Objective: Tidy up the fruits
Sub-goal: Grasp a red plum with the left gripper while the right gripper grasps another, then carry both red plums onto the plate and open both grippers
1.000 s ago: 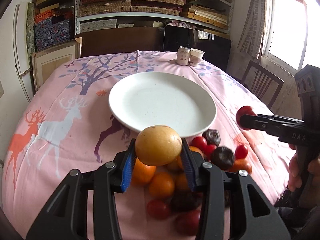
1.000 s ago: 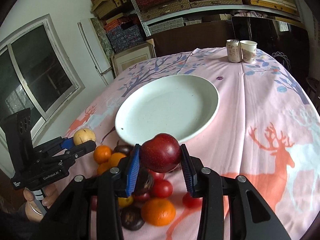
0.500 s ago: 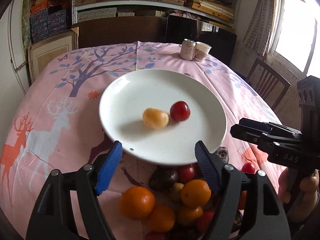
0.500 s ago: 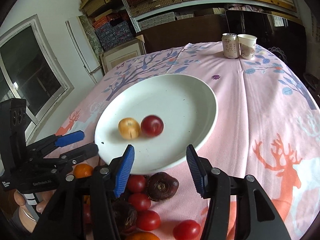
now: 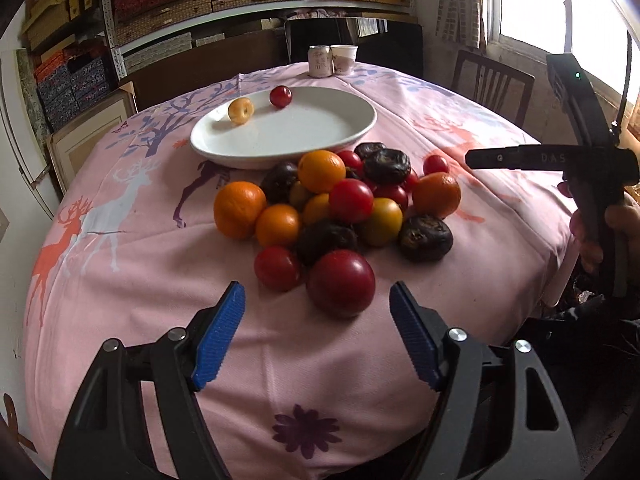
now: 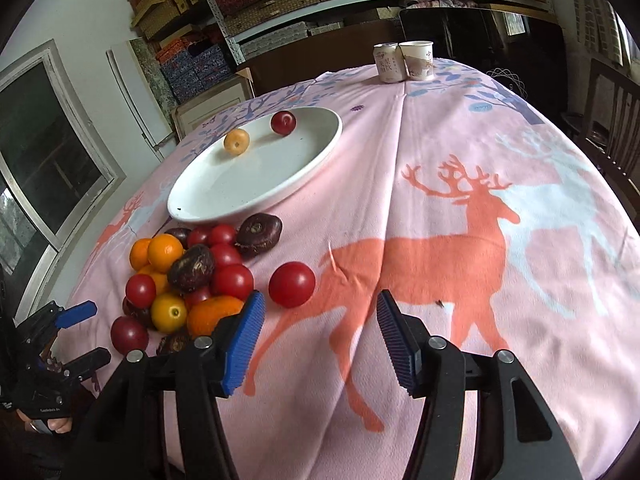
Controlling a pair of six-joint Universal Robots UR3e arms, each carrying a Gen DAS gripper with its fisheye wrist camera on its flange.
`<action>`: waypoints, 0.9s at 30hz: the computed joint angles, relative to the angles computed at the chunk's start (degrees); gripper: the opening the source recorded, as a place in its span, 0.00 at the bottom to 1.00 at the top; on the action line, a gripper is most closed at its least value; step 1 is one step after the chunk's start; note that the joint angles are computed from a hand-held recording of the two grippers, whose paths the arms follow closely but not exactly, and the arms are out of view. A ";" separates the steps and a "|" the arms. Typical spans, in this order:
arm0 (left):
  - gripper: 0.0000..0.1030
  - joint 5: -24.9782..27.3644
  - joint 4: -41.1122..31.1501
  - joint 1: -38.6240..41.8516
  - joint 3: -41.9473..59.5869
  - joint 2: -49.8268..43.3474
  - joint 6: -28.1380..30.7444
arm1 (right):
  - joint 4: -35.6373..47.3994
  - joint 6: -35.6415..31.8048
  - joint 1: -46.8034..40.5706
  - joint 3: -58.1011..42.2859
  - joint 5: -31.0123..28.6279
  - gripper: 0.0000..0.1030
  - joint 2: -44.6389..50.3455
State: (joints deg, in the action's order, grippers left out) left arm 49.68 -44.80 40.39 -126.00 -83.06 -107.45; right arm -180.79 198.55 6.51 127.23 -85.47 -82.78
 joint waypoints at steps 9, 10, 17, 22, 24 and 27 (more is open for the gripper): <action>0.38 0.12 6.85 -2.93 -4.15 -1.97 -1.65 | 0.75 -0.75 1.74 -1.23 -1.35 0.57 1.43; 0.38 -0.47 3.25 -2.30 -3.03 -1.45 -0.46 | 0.99 -1.03 1.86 -2.04 -1.38 0.57 2.08; 0.39 -5.51 -7.24 2.80 -0.96 3.26 4.05 | 4.38 -1.77 4.04 -11.49 -2.77 0.53 8.92; 0.39 -5.41 -6.61 2.83 -0.21 3.02 2.54 | 7.41 -2.19 3.14 -15.66 0.52 0.36 11.69; 0.39 -5.33 -6.20 2.62 0.37 2.36 1.69 | 7.67 -2.56 3.48 -15.95 0.09 0.29 11.69; 0.39 -5.67 -6.97 2.32 2.13 1.03 0.69 | 6.33 -1.72 2.95 -14.69 1.31 0.29 10.86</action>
